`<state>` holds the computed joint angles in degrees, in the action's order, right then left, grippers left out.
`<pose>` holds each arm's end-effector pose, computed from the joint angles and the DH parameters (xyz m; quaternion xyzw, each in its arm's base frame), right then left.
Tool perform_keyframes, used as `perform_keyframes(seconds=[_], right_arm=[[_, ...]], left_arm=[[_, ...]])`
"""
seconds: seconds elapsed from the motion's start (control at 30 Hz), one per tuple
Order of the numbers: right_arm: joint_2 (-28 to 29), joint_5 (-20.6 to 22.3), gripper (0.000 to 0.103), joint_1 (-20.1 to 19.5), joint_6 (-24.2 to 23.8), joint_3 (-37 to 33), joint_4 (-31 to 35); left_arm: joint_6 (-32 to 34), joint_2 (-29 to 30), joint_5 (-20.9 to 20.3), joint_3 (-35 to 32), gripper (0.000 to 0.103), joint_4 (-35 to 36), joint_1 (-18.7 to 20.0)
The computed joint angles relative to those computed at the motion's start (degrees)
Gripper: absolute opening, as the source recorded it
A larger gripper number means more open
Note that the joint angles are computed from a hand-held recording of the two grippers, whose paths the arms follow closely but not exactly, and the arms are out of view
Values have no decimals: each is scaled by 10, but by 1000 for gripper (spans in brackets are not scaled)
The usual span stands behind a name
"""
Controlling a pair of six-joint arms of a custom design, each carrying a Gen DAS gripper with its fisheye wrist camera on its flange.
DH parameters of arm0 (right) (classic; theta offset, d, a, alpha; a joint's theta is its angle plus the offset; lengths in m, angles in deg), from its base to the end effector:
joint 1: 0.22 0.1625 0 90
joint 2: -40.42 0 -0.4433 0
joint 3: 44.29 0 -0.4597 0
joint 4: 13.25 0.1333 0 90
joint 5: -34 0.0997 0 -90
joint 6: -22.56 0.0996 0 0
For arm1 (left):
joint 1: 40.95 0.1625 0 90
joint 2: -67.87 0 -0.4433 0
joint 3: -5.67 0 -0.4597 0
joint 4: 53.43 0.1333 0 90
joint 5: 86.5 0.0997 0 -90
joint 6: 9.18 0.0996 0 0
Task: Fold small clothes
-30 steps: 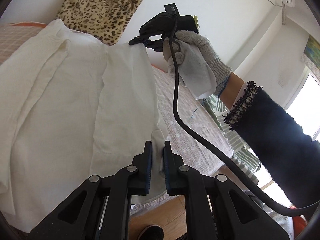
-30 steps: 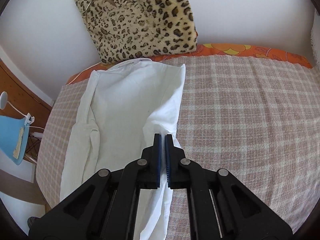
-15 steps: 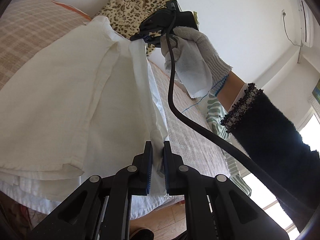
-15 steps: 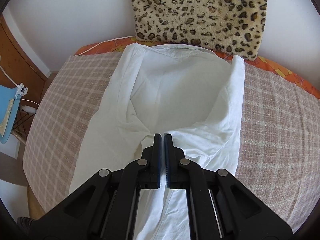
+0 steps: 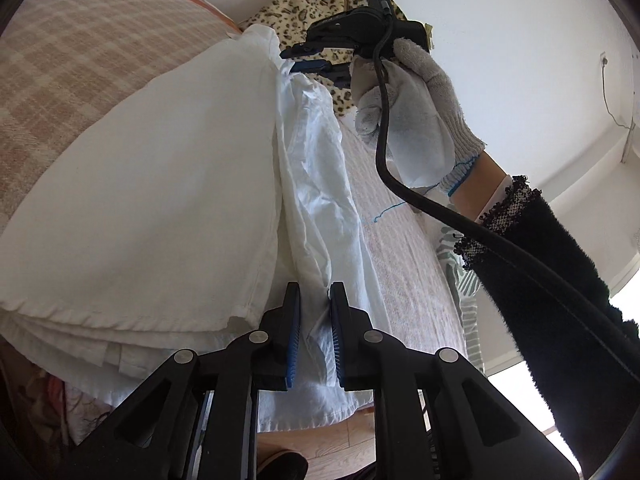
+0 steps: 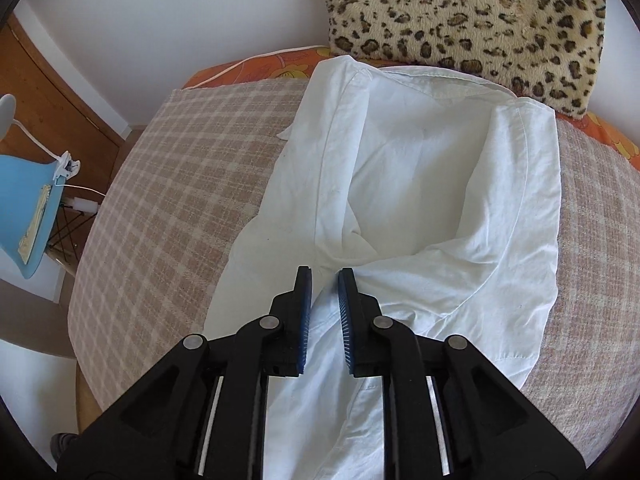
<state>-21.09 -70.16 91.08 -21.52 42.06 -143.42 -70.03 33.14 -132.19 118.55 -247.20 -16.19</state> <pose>0.1259 -0.7476 0.2922 0.3642 -0.9137 0.0787 0.1620 -0.4412 -0.4269 -0.0560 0.0490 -0.9057 0.4209 0.0164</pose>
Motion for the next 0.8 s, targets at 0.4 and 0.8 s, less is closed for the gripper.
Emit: perform_keyframes(seconds=[0.4,0.8], right_arm=[[-200,97,45,-103,-16,90,49],[-317,40,44,-178,-101,225,121]], left_arm=[[-9,-82,14,34,27,180,-43],[1,-185,3,77,27,264,-11]])
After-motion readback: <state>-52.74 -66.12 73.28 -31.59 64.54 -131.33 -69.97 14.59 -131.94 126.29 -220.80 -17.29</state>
